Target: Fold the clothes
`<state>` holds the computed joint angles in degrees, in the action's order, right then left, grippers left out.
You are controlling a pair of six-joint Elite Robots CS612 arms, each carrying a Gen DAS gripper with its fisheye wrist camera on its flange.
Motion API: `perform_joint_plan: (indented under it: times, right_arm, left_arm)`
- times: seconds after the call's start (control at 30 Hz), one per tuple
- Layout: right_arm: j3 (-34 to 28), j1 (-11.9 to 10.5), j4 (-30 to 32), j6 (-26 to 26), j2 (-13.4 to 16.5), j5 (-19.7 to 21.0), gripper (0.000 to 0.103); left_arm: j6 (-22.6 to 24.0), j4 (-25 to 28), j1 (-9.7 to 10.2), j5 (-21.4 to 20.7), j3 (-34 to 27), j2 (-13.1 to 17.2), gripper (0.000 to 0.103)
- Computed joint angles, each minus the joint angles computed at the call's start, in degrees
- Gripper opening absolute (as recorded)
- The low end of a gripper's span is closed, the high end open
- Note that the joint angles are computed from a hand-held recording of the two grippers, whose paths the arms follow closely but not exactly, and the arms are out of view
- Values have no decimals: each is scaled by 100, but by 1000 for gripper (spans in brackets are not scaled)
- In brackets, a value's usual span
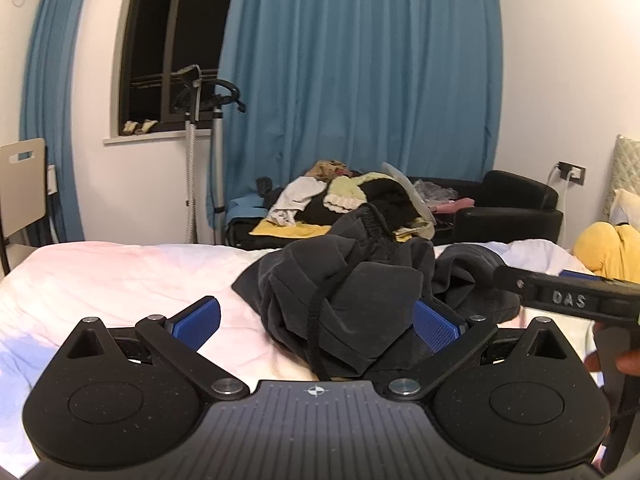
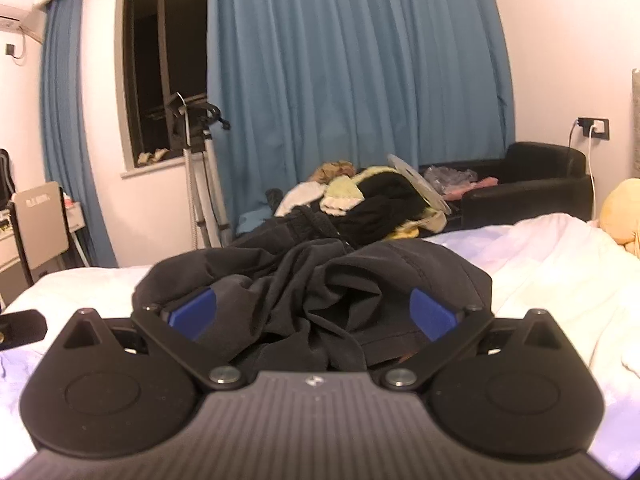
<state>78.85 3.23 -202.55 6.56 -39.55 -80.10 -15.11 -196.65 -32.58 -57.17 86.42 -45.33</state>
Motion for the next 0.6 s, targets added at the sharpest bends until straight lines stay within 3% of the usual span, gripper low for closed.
perform_joint_plan:
  times: [0.17, 0.3, 0.43, 0.6]
  right_arm:
    - [-307, 59, 291, 146, 98, -345, 103]
    - [-789, 39, 456, 345, 294, -514, 103]
    - [-1203, -28, 396, 411, 565, -549, 103]
    - [-1432, -86, 604, 473, 827, -435, 103]
  left_arm:
    - [218, 453, 118, -209, -420, 146, 103]
    - [104, 1398, 342, -773, -1184, 414, 102]
    - [317, 2174, 496, -1001, -2178, 858, 101]
    - [656, 3332, 658, -1206, -3901, 1672, 101]
